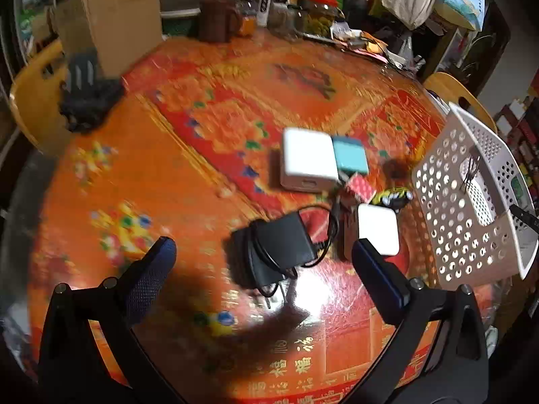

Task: Organize rigid objects
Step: 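Grasp the black charger with cable using the left tool and lift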

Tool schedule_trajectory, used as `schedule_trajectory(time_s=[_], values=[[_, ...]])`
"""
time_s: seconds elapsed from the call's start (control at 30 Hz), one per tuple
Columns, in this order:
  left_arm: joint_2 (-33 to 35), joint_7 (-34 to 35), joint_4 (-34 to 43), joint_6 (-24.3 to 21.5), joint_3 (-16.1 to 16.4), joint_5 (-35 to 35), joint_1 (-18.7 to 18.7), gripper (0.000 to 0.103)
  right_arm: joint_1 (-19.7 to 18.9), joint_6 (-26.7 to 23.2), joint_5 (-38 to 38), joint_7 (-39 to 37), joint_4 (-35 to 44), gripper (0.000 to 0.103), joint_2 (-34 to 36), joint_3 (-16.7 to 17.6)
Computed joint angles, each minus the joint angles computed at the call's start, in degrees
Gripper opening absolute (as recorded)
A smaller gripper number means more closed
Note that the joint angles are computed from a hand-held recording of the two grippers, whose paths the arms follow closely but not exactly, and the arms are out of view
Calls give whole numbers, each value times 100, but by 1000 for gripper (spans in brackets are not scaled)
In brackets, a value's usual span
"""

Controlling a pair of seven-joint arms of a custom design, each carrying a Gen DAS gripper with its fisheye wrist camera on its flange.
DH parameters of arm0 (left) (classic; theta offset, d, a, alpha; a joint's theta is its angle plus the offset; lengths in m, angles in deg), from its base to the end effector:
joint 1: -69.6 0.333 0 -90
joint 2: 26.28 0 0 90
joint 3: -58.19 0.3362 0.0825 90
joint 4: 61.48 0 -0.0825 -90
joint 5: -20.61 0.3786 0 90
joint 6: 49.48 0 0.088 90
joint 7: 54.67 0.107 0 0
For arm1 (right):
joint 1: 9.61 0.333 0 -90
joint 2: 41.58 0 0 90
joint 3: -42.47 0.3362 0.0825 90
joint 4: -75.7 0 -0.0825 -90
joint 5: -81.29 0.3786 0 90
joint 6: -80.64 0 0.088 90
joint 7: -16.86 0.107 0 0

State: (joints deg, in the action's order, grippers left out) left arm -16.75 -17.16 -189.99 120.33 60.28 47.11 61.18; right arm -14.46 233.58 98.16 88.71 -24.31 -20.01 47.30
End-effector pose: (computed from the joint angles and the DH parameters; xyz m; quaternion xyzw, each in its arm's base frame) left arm 0.5704 -0.0942 0.3750 -0.7909 0.5413 -0.2283 0.1712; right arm 0.6960 -0.0163 0.4412 -0.7021 0.6504 -0.1493 0.2483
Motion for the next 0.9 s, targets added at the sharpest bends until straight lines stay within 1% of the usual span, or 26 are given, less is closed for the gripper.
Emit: schedule_trajectory(time_s=[0.03,0.07,0.1,0.17,0.27,0.4,0.5,0.57,0.7,0.77,0.8,0.83,0.87,0.9], values=[[64,22,-13,103,-37,-34,-3,103,14,-16,-27,32,23,11,10,-18],[133,201,-8,206,-100,-157,42,103,31,-29,-68,70,48,11,22,-40],[224,226,32,261,-55,-156,-31,103,39,-52,-104,99,108,11,60,-55],[424,251,189,204,82,-191,-211,103,49,-67,-162,145,122,11,65,-71],[699,467,369,181,126,-474,-278,103,56,-76,-235,192,120,11,60,-87],[963,417,582,97,504,-533,-661,103,31,-82,-257,192,130,11,65,-72],[1006,441,619,104,609,-583,-774,103,19,-85,-252,179,132,11,66,-59],[1062,442,654,190,669,-627,-829,103,17,-82,-249,168,123,11,60,-52],[1133,221,736,178,1025,-491,-1170,103,12,-99,-233,136,137,11,62,-39],[1158,91,778,118,1173,-362,-1310,96,2,-108,-210,104,139,11,62,-28],[1172,-4,822,19,1252,-262,-1399,87,3,-105,-202,97,136,11,62,-27],[1177,-205,846,-60,1412,-55,-1550,74,9,-106,-202,99,140,11,64,-29],[1174,-393,868,-141,1505,135,-1636,74,8,-110,-197,93,145,11,67,-29],[1157,-480,864,-164,1463,212,-1592,73,10,-110,-195,92,145,11,66,-31]])
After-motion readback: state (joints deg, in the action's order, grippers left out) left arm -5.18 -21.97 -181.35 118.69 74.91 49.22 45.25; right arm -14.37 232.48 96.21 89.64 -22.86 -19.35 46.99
